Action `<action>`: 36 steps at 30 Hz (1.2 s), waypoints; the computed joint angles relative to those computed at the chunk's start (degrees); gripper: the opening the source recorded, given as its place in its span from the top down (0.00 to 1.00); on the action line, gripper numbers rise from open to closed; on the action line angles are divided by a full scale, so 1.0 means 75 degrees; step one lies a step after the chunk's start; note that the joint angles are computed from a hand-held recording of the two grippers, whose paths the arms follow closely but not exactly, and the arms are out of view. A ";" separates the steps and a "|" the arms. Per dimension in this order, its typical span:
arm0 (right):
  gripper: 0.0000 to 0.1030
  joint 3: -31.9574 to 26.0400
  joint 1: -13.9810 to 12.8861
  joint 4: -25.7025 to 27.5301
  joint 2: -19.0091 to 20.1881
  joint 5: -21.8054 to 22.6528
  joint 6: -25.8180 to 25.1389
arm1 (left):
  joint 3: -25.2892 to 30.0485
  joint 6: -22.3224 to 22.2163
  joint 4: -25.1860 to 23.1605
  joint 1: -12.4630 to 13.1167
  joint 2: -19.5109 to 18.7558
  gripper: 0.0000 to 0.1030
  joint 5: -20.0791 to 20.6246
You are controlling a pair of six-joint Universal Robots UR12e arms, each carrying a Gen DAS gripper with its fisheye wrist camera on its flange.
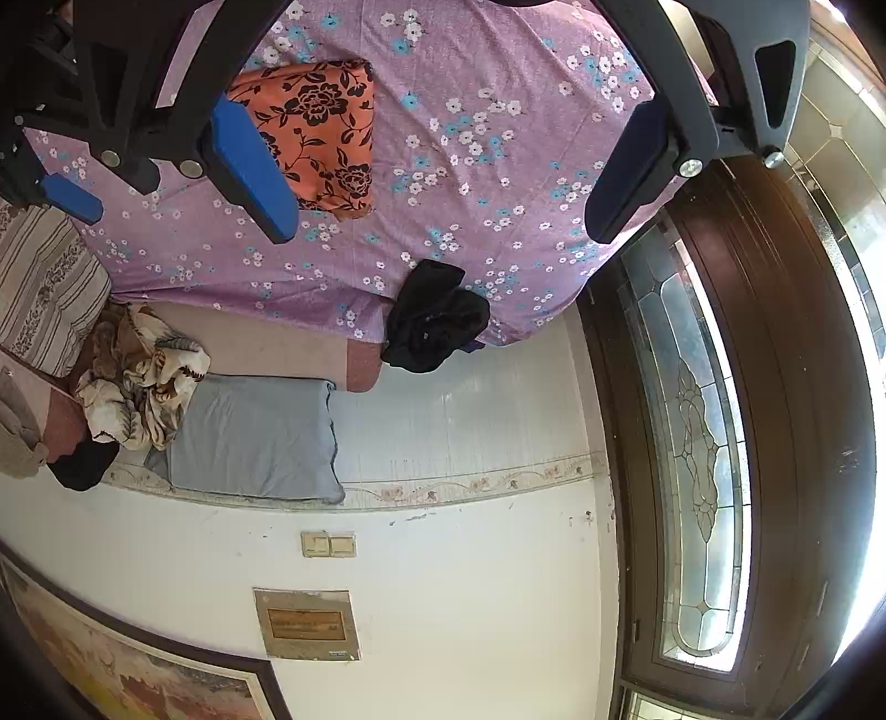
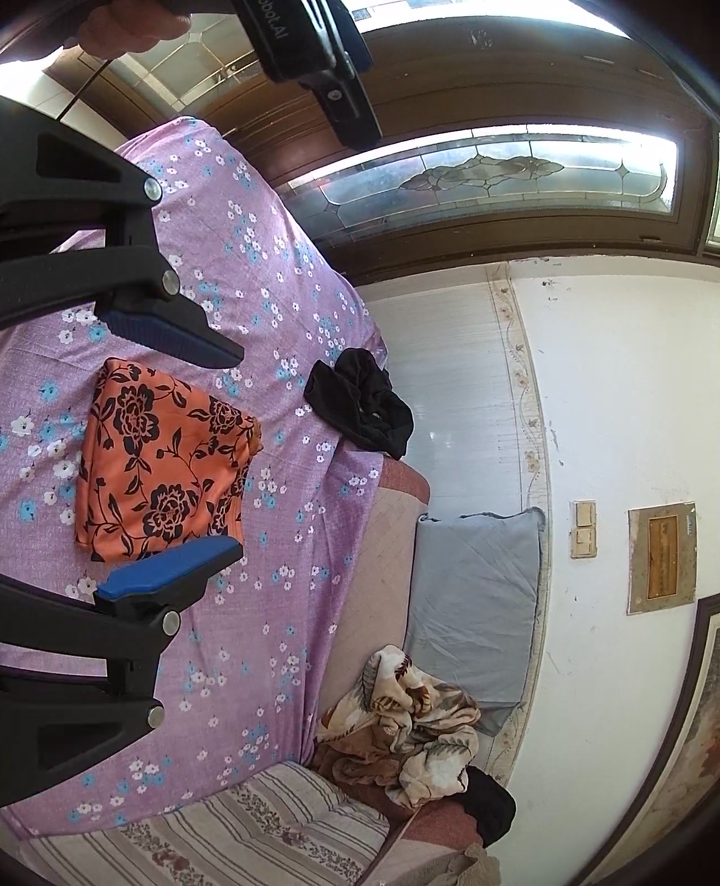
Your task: Fold small clothes
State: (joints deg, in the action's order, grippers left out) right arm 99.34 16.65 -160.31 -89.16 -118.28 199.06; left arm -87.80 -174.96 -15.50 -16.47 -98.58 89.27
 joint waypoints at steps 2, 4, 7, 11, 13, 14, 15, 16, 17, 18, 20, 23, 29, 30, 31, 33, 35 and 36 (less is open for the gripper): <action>0.35 -0.0005 0.0012 -0.0027 -0.0012 -0.0010 -0.0046 | -0.0035 0.0028 0.0081 0.0004 0.0019 0.00 -0.0014; 0.35 -0.0029 0.0026 -0.0007 0.0003 -0.0040 -0.0105 | -0.0021 0.0087 0.0137 0.0004 -0.0001 0.00 -0.0043; 0.35 -0.0078 0.0042 0.0021 0.0058 -0.0141 -0.0115 | 0.0104 0.0144 0.0082 -0.0004 -0.0085 0.00 -0.0105; 0.35 -0.0135 0.0003 0.0155 0.0112 -0.0113 -0.0098 | 0.0232 0.0105 -0.0006 0.0006 -0.0196 0.00 -0.0217; 0.35 -0.0145 -0.0027 0.0204 0.0123 -0.0089 -0.0052 | 0.0290 0.0148 -0.0045 -0.0009 -0.0254 0.00 -0.0218; 0.35 -0.0149 -0.0047 0.0224 0.0126 -0.0060 -0.0034 | 0.0313 0.0141 -0.0067 -0.0008 -0.0275 0.00 -0.0237; 0.35 -0.0152 -0.0061 0.0231 0.0130 -0.0061 -0.0024 | 0.0338 0.0131 -0.0097 -0.0007 -0.0297 0.00 -0.0269; 0.35 -0.0157 -0.0074 0.0231 0.0138 -0.0069 -0.0020 | 0.0358 0.0128 -0.0125 -0.0008 -0.0317 0.00 -0.0294; 0.35 -0.0158 -0.0085 0.0227 0.0147 -0.0078 -0.0002 | 0.0378 0.0130 -0.0150 -0.0015 -0.0336 0.00 -0.0296; 0.35 -0.0158 -0.0104 0.0239 0.0150 -0.0060 0.0031 | 0.0397 0.0142 -0.0169 -0.0024 -0.0356 0.00 -0.0301; 0.35 -0.0145 -0.0148 0.0253 0.0146 0.0006 0.0099 | 0.0426 0.0164 -0.0195 -0.0043 -0.0388 0.00 -0.0310; 0.35 -0.0130 -0.0171 0.0273 0.0149 0.0003 0.0130 | 0.0490 0.0147 -0.0289 -0.0063 -0.0436 0.00 -0.0358; 0.35 -0.0053 -0.0247 0.0244 0.0111 0.0132 0.0272 | 0.0624 0.0083 -0.0534 -0.0113 -0.0535 0.00 -0.0392; 0.35 -0.0049 -0.0257 0.0260 0.0115 0.0127 0.0278 | 0.0638 0.0086 -0.0558 -0.0122 -0.0549 0.00 -0.0397; 0.35 -0.0045 -0.0269 0.0280 0.0120 0.0140 0.0292 | 0.0657 0.0092 -0.0578 -0.0127 -0.0566 0.00 -0.0405; 0.35 -0.0026 -0.0307 0.0311 0.0123 0.0199 0.0325 | 0.0681 0.0095 -0.0599 -0.0147 -0.0594 0.00 -0.0401; 0.35 -0.0018 -0.0343 0.0349 0.0135 0.0236 0.0362 | 0.0707 0.0058 -0.0594 -0.0160 -0.0623 0.00 -0.0389; 0.35 -0.0017 -0.0361 0.0379 0.0141 0.0266 0.0384 | 0.0715 0.0037 -0.0603 -0.0160 -0.0631 0.00 -0.0408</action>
